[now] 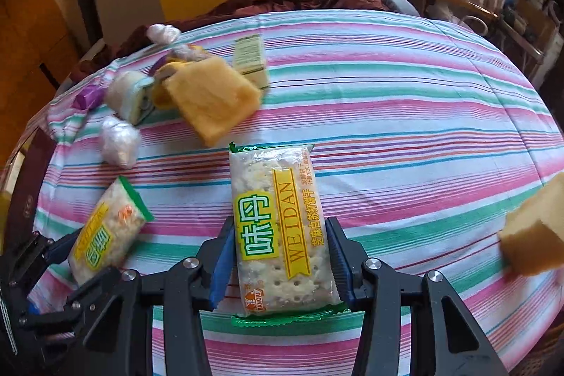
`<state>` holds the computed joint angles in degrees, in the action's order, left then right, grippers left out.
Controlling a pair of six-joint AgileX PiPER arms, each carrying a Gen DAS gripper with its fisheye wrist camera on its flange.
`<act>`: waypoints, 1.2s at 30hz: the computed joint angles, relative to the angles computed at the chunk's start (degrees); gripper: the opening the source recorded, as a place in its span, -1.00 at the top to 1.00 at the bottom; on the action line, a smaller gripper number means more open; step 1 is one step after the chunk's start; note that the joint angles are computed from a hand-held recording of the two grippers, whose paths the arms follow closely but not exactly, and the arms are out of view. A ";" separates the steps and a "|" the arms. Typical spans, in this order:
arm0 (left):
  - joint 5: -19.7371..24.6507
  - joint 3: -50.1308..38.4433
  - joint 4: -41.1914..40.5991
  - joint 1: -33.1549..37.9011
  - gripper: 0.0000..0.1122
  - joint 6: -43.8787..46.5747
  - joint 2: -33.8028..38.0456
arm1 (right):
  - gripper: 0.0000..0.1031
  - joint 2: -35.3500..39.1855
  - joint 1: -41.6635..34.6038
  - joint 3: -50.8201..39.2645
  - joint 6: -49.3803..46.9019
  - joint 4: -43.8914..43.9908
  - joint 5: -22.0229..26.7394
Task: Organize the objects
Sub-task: 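Grasp a WEIDAN cracker packet with the right tool while the left tool grasps another, then carry both cracker packets to the gold tray and release them beside the box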
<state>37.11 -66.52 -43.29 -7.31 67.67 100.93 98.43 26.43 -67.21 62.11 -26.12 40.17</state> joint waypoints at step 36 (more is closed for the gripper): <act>25.44 -28.31 -3.16 31.82 0.15 -8.56 11.39 | 0.05 5.76 15.08 -7.98 19.85 -7.84 5.31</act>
